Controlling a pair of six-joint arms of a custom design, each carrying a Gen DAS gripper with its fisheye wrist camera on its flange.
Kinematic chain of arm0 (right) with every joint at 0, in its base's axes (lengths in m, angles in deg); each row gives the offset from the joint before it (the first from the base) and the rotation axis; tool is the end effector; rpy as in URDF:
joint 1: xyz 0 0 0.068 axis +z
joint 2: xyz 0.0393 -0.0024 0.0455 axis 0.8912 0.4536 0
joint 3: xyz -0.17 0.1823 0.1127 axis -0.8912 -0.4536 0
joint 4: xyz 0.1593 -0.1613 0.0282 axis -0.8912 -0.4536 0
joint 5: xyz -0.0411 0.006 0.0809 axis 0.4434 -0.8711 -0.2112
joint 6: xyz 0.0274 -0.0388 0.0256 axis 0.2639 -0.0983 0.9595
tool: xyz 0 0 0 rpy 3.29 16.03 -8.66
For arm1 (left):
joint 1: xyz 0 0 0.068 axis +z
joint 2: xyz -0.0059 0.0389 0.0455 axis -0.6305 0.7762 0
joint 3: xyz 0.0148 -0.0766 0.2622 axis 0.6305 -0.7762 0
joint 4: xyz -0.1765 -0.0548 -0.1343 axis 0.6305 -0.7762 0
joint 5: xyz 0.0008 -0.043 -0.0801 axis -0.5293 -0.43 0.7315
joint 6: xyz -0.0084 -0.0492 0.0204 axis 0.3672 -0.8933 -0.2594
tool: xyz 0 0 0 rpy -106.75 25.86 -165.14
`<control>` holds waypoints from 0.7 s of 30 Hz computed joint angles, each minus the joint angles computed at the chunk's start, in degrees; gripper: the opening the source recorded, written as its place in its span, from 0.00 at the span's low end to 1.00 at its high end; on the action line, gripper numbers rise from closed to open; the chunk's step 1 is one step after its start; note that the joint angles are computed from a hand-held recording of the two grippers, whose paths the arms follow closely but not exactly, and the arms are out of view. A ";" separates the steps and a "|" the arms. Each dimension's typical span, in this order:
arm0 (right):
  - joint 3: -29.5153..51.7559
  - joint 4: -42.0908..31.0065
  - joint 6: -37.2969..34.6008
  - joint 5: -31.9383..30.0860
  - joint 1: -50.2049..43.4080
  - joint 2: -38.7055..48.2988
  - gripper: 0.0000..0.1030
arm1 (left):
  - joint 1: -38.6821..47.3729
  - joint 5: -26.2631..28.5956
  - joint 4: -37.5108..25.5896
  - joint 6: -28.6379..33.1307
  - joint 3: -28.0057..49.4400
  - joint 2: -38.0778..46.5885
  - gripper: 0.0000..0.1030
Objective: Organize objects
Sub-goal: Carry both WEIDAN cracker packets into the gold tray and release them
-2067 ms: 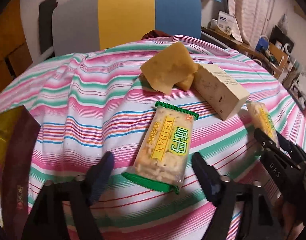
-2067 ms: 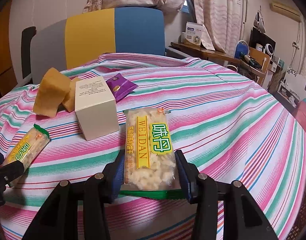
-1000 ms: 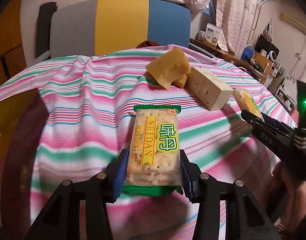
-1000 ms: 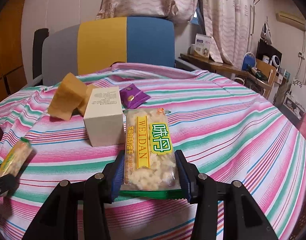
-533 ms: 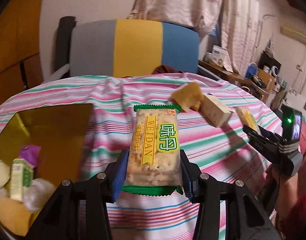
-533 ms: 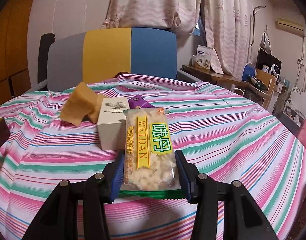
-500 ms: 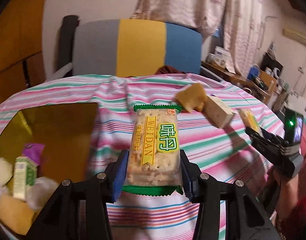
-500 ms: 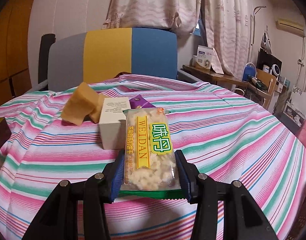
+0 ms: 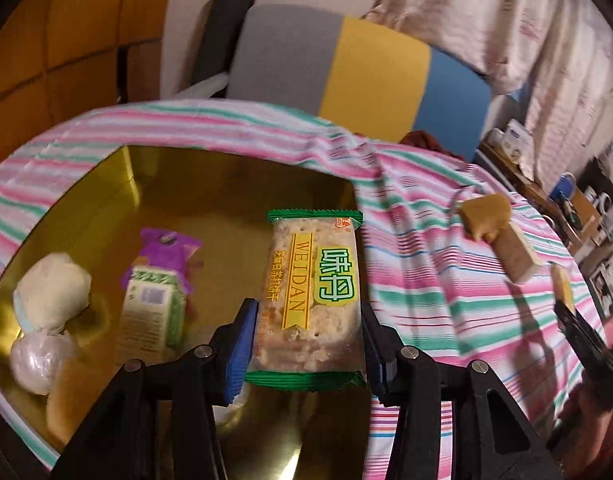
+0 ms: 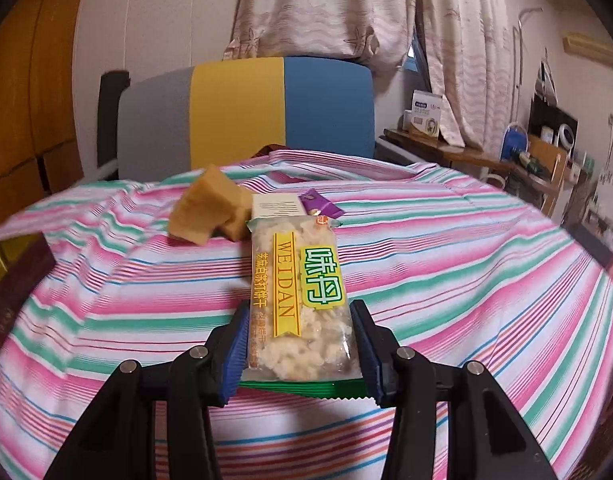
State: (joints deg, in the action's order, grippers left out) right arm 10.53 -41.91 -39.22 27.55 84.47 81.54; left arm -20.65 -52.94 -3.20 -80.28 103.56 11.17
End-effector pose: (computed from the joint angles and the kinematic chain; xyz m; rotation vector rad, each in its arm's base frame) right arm 0.2658 0.0936 0.1098 0.0132 2.1549 0.0368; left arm 0.2388 0.0701 0.1317 -0.3502 2.3524 -0.1907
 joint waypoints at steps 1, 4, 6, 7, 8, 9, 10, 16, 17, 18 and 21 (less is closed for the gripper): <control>-0.51 0.02 1.35 -0.31 0.84 -0.60 0.47 | 0.48 0.14 -1.06 -0.24 1.01 1.21 0.47; -1.11 -0.50 5.14 -1.29 4.04 -2.16 0.47 | 1.83 1.06 -2.22 -0.09 2.40 3.39 0.47; -0.94 -0.92 6.97 -1.58 6.73 -2.79 0.47 | 1.22 -0.16 -1.87 0.74 2.43 3.46 0.47; -0.75 -1.16 7.62 -1.76 7.91 -3.04 0.47 | 0.86 -0.45 -1.88 1.20 2.58 3.65 0.47; -0.48 -1.43 8.28 -1.96 9.17 -3.25 0.47 | 0.69 -0.53 -2.25 1.61 3.02 4.04 0.47; -0.02 -1.93 8.96 -2.22 10.44 -3.48 0.47 | 0.48 -0.74 -2.43 1.64 3.35 4.31 0.47; 0.45 -2.42 9.52 -2.59 11.44 -3.63 0.47 | 0.48 -0.78 -2.49 1.67 3.49 4.42 0.47; 4.29 -6.13 11.62 -5.21 17.26 -3.78 0.47 | 2.78 4.57 -1.90 1.29 1.88 1.86 0.63; 4.95 -6.69 11.70 -5.63 18.20 -3.61 0.47 | 3.41 5.48 -1.82 1.12 1.32 0.75 0.69; 5.69 -7.19 11.83 -6.05 19.15 -3.34 0.47 | 4.18 6.66 -1.73 0.94 0.81 -0.37 0.74; 7.63 -8.05 12.24 -7.88 21.43 -2.16 0.47 | 6.55 8.79 -2.45 0.83 -0.22 -3.90 0.83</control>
State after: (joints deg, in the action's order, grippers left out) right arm 18.16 -49.96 -26.97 19.67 105.90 79.37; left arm -14.10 -44.15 -5.65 -79.45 103.34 7.27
